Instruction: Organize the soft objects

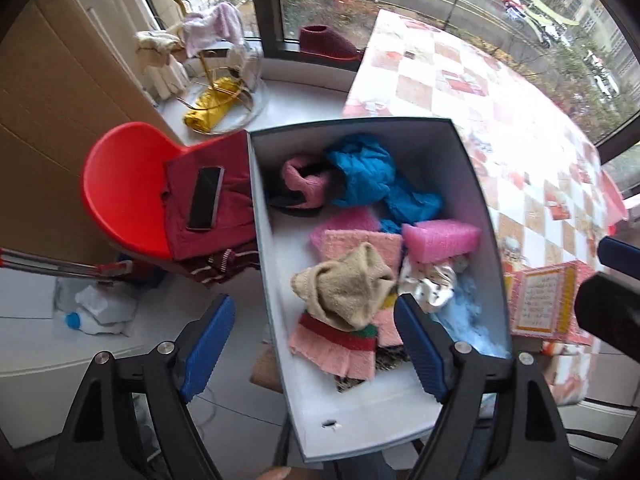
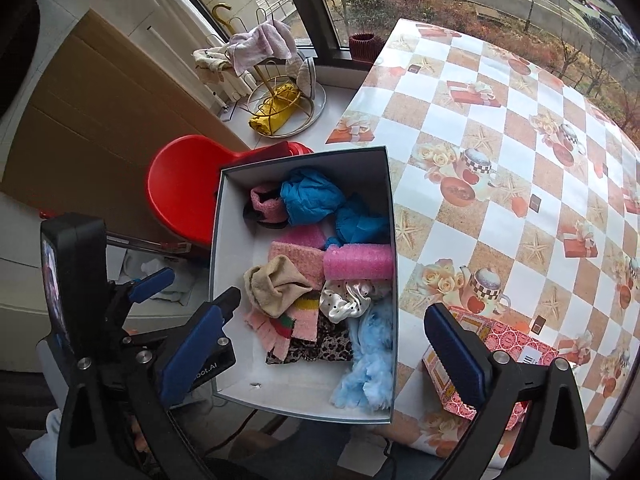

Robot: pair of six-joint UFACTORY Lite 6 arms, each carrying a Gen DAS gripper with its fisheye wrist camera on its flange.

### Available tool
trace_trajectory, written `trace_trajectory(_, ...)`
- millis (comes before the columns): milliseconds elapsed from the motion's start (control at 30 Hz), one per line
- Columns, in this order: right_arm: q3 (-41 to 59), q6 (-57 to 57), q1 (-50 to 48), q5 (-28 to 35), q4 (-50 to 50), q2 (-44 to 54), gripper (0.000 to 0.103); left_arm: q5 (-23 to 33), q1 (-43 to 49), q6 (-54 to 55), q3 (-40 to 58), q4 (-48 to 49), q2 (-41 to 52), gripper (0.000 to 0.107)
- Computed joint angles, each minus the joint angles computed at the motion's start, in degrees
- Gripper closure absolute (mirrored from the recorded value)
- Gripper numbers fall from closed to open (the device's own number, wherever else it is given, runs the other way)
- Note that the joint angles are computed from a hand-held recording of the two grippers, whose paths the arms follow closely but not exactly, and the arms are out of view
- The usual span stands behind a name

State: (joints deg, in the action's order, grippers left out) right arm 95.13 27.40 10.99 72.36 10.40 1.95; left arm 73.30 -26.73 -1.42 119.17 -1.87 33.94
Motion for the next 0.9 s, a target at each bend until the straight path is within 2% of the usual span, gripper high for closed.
trace_trajectory(433, -0.39, 2.76, 3.32, 1.96, -2.52, -2.03, 0.001, 1.00, 0.44, -0.64, -6.22, -1.20, -6.08, 0.023)
trace_trajectory(900, 0.17, 4.32, 5.74, 2.57, -3.95, -1.82, 0.001, 1.50, 0.05, -0.20, -7.15, -1.31, -6.91, 0.023)
